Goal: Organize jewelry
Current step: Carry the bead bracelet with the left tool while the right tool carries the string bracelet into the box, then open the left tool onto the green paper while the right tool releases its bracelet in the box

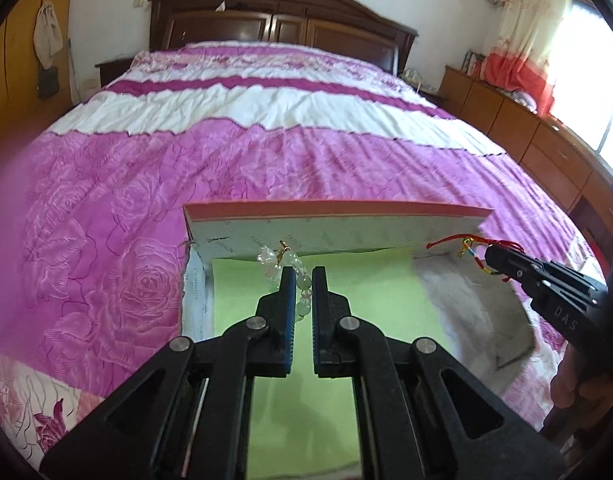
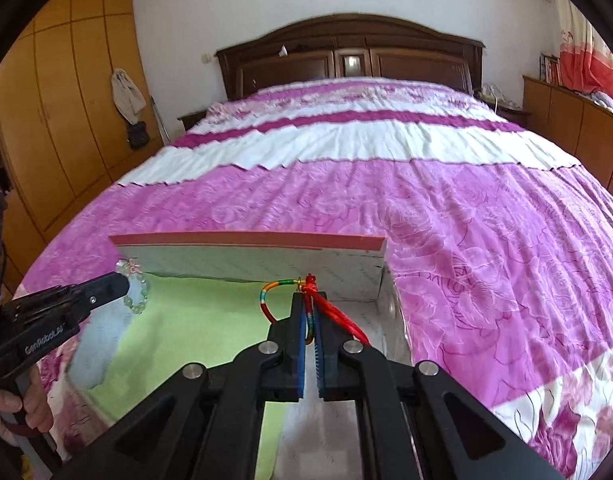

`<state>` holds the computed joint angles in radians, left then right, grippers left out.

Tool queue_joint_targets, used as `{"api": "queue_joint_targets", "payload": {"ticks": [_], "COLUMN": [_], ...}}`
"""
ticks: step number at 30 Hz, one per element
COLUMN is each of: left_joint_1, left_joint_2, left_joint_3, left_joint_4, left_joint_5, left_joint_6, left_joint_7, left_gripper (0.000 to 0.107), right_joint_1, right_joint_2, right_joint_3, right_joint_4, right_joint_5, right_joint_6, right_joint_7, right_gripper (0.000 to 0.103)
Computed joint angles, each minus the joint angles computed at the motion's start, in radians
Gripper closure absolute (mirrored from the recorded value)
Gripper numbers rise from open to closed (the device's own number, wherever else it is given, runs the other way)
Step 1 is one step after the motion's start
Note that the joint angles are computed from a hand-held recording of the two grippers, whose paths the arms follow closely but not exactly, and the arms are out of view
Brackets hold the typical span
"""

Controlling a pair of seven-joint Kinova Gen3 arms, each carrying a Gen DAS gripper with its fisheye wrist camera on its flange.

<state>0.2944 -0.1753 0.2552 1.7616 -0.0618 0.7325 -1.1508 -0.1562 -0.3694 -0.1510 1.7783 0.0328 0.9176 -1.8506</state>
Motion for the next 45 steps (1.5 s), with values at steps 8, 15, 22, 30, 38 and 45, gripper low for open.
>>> {"api": "queue_joint_targets", "payload": {"ticks": [8, 15, 22, 30, 38, 45], "left_joint_1": [0.008, 0.046, 0.102, 0.147, 0.149, 0.113], "left_joint_2": [0.089, 0.158, 0.186, 0.166, 0.101, -0.009], "left_joint_3": [-0.012, -0.016, -0.022, -0.001, 0.024, 0.061], "left_joint_4": [-0.063, -0.129, -0.183, -0.210, -0.193, -0.143], "left_joint_5": [-0.013, -0.060, -0.099, -0.198, -0.208, -0.192], "left_joint_6": [0.099, 0.209, 0.283, 0.339, 0.344, 0.316], "left_joint_7": [0.038, 0.131, 0.204, 0.297, 0.324, 0.301], "left_gripper": [0.107, 0.102, 0.077, 0.070, 0.070, 0.070], "right_joint_1": [-0.010, -0.032, -0.054, -0.044, -0.030, -0.020], "right_joint_2": [0.126, 0.196, 0.180, 0.154, 0.083, -0.029], "right_joint_3": [0.008, 0.009, 0.037, 0.069, 0.054, 0.005], "right_joint_4": [-0.069, -0.122, -0.122, -0.117, -0.113, -0.084], "right_joint_5": [0.023, 0.059, 0.010, -0.072, -0.097, -0.080], "right_joint_6": [0.090, 0.191, 0.189, 0.167, 0.166, 0.139], "right_joint_7": [-0.005, -0.029, 0.037, 0.108, 0.095, 0.027], "right_gripper": [0.098, 0.092, 0.058, 0.049, 0.046, 0.043]}}
